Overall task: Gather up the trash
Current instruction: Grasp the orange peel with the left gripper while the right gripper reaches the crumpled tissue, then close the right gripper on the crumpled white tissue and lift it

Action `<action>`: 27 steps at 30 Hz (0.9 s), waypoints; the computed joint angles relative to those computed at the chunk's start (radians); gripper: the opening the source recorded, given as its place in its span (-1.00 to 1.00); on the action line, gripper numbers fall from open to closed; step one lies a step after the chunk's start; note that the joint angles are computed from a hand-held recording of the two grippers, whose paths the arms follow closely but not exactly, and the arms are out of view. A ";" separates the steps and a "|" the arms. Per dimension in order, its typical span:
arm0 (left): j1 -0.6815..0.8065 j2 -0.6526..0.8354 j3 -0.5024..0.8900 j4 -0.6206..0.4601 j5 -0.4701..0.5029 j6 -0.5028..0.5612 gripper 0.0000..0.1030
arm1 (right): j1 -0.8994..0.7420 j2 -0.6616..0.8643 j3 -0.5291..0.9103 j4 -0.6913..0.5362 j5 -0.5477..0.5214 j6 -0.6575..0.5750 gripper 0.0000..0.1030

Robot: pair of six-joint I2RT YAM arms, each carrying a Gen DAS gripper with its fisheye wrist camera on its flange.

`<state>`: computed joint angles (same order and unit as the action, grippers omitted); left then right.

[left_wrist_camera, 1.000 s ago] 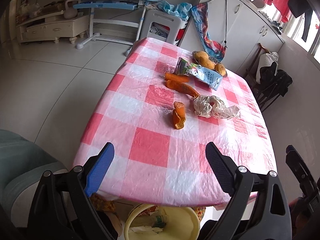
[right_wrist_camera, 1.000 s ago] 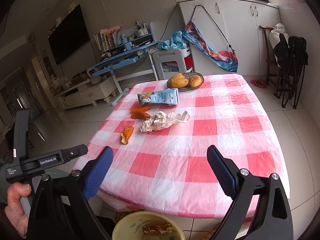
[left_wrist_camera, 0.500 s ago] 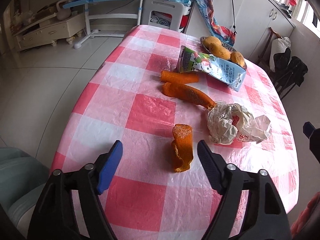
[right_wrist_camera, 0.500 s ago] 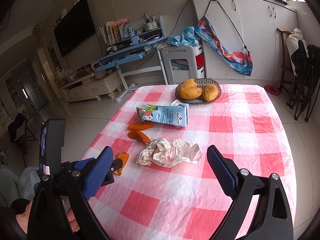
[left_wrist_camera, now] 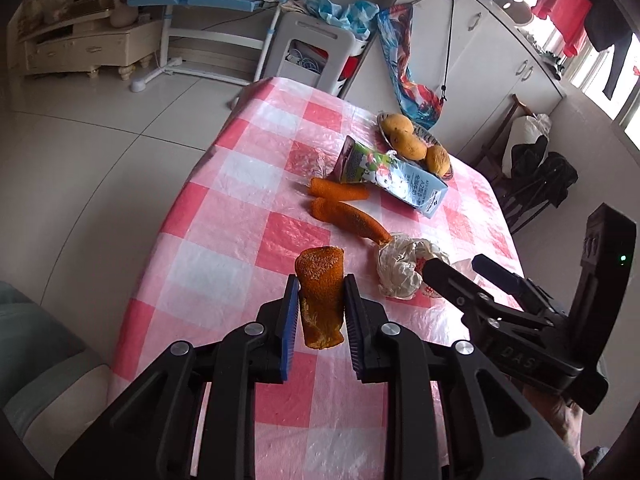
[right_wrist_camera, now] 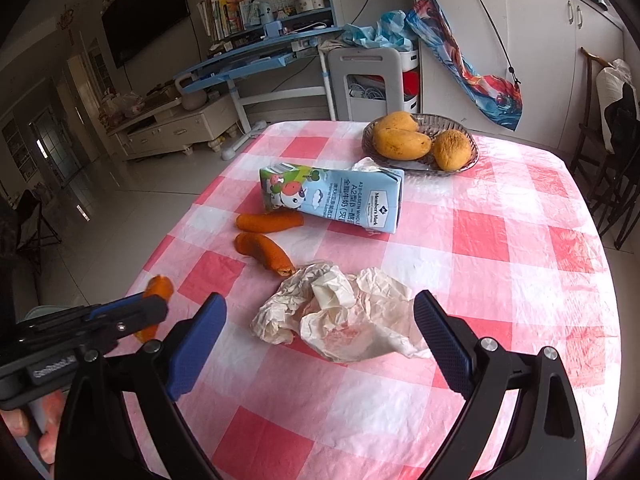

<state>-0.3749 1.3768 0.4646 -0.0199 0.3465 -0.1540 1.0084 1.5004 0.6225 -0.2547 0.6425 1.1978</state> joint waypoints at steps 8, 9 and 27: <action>0.065 -0.048 -0.010 -0.040 0.068 0.012 -0.59 | -0.028 0.104 0.068 -0.031 -0.060 -0.044 0.76; 0.065 -0.043 -0.009 -0.041 0.072 0.010 -0.59 | -0.044 0.111 0.060 -0.022 -0.097 -0.044 0.76; 0.080 -0.090 -0.031 -0.055 0.100 0.028 -0.59 | -0.067 0.102 -0.007 0.080 -0.131 -0.051 -0.27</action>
<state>-0.2953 1.2873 0.4331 -0.0746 0.4464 -0.1263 0.9416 1.6021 0.6156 -0.1747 0.5112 1.1468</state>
